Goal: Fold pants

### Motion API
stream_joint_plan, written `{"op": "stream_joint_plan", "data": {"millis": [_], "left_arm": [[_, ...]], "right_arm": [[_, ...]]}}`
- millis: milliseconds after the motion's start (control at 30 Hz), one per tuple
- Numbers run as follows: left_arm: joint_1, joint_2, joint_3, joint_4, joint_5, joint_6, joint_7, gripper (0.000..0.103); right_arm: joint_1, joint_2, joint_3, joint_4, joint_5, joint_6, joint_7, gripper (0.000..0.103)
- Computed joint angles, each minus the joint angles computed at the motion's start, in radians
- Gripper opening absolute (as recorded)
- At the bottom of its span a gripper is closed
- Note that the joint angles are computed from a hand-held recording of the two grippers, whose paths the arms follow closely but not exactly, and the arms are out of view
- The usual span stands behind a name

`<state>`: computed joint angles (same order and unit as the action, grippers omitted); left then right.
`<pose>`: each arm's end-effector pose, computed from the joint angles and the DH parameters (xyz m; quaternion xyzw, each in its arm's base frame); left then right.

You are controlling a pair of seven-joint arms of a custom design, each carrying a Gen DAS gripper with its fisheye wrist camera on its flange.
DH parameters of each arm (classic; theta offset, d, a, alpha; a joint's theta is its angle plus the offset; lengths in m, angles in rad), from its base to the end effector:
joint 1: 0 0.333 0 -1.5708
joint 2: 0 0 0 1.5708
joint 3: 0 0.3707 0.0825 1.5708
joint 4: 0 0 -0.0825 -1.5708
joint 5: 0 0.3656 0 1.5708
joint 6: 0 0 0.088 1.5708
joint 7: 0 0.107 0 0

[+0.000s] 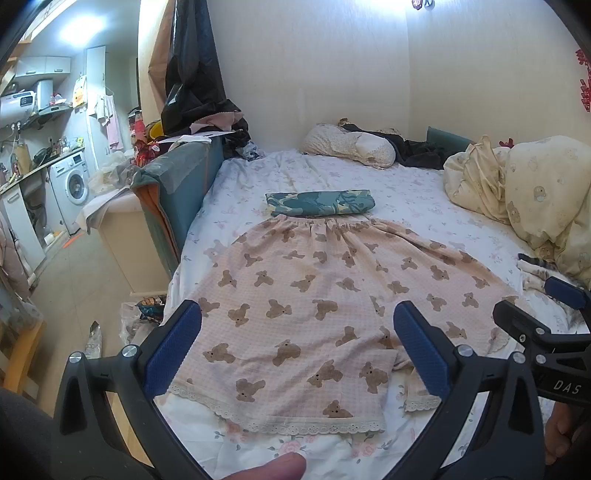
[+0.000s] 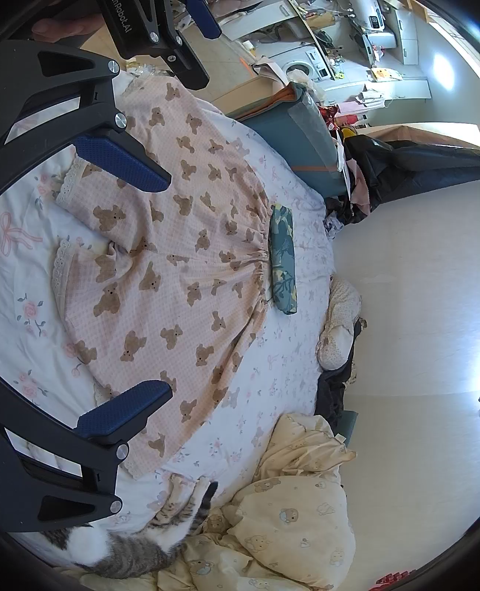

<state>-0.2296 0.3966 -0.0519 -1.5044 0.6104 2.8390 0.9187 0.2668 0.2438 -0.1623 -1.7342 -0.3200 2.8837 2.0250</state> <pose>0.6925 -0.2227 0.6022 -0.5859 0.6545 -0.3480 0.3274 0.6673 0.1022 0.6055 -0.6145 0.6496 -0.3143 0.3188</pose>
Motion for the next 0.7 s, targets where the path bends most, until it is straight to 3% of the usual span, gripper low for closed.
{"op": "stream_joint_plan", "data": {"millis": [700], "left_arm": [[0.001,-0.002,-0.002,0.0,-0.011,0.0,0.016,0.102]], "right_arm": [[-0.002,0.001,0.002,0.001,0.009,-0.002,-0.009,0.103]]}}
